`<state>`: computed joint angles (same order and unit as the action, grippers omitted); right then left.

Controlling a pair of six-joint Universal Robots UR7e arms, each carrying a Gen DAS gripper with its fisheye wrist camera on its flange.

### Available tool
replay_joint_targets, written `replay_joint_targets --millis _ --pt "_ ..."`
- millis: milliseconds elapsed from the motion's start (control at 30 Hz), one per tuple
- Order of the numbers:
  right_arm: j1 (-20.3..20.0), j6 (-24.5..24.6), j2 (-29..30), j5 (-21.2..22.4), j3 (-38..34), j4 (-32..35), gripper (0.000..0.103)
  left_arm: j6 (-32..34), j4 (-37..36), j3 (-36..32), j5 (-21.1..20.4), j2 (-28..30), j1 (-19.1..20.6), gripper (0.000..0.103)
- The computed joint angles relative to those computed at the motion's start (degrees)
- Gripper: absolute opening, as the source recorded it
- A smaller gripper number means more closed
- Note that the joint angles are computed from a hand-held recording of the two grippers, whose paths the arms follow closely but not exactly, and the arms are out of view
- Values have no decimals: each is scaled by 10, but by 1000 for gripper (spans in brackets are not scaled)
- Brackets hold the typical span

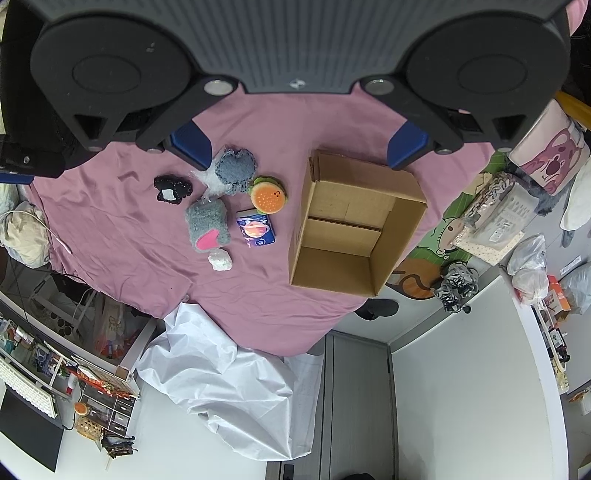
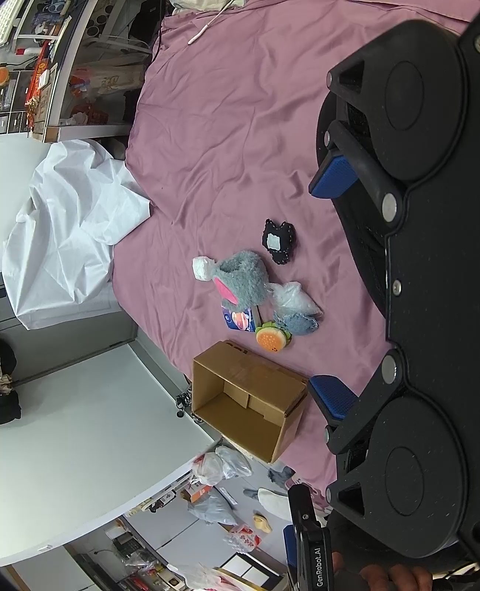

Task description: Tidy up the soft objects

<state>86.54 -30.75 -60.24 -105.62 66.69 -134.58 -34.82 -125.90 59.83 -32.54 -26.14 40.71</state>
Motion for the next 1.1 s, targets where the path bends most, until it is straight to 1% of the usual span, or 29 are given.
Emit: replay_joint_targets --millis 1100 --pt "0 0 0 1 -3 3 103 -2 0 9 -2 -6 0 101"
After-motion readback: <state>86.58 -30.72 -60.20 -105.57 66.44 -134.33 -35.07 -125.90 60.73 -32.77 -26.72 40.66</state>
